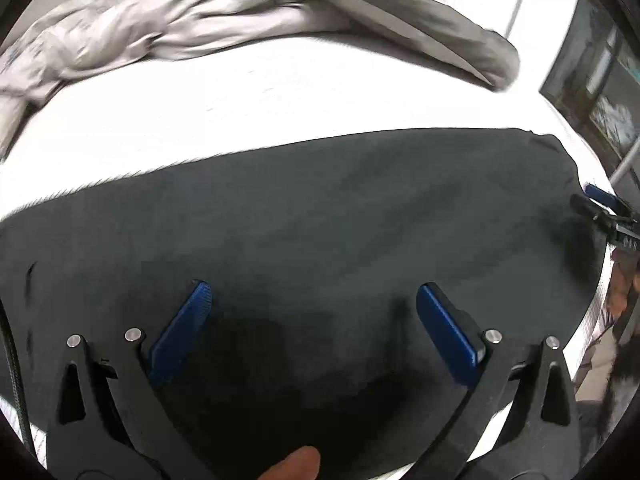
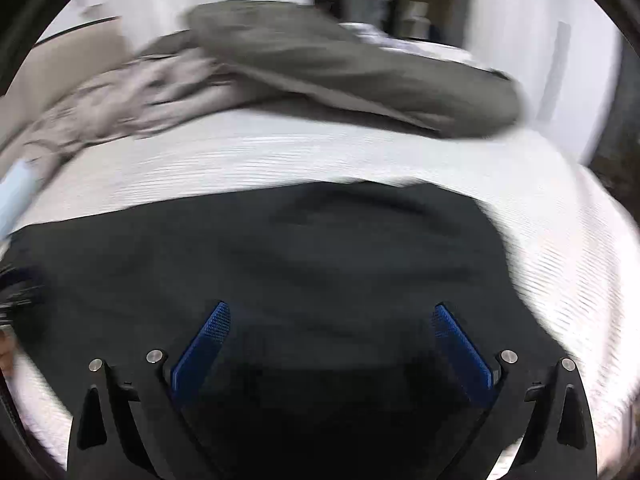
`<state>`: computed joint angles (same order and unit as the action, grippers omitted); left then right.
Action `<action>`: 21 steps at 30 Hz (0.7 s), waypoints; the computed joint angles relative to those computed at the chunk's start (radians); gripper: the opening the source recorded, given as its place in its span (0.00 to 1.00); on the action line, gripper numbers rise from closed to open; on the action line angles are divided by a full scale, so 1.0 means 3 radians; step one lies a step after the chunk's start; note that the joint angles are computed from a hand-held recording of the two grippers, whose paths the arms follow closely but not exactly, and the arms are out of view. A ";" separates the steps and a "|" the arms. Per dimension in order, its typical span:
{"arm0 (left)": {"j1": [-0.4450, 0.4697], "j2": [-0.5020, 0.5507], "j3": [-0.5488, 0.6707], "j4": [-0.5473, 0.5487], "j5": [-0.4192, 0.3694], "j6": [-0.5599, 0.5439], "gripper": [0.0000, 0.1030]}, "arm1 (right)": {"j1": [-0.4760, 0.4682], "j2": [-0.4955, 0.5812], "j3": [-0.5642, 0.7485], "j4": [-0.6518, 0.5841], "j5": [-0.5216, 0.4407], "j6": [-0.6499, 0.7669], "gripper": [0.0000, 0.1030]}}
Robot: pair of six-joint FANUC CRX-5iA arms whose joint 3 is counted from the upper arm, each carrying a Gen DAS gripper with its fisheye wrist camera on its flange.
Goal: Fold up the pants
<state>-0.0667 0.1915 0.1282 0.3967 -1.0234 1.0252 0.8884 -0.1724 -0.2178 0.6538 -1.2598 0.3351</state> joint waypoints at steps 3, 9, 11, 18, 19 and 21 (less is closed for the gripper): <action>-0.0365 0.0247 0.0386 -0.0373 -0.0025 -0.0049 0.99 | -0.0058 0.0391 0.0396 -0.0328 0.0242 0.0521 0.99; -0.0261 0.0492 0.0591 -0.0338 -0.0303 -0.0096 1.00 | -0.0122 0.0767 0.0582 -0.0470 0.0027 0.1086 0.99; -0.0140 0.0483 0.0600 -0.0350 -0.0304 -0.0034 1.00 | -0.0133 0.0629 0.0377 -0.0201 -0.0233 0.0877 0.99; 0.0164 0.0468 0.0591 -0.0347 -0.0284 0.0209 0.99 | -0.0512 0.0170 -0.0080 -0.0129 -0.0525 -0.0118 1.00; 0.0142 0.0452 0.0614 -0.0386 -0.0279 0.0249 0.99 | -0.0480 0.0194 -0.0040 -0.0096 -0.0577 -0.0087 0.99; 0.0111 0.0403 0.0594 -0.0289 -0.0253 0.0227 0.99 | -0.0370 0.0270 0.0111 -0.0040 -0.0703 0.0008 0.99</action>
<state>-0.0333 0.3123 0.3065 0.3099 -1.0991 1.0934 0.7774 -0.0914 -0.1844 0.6418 -1.4706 0.3374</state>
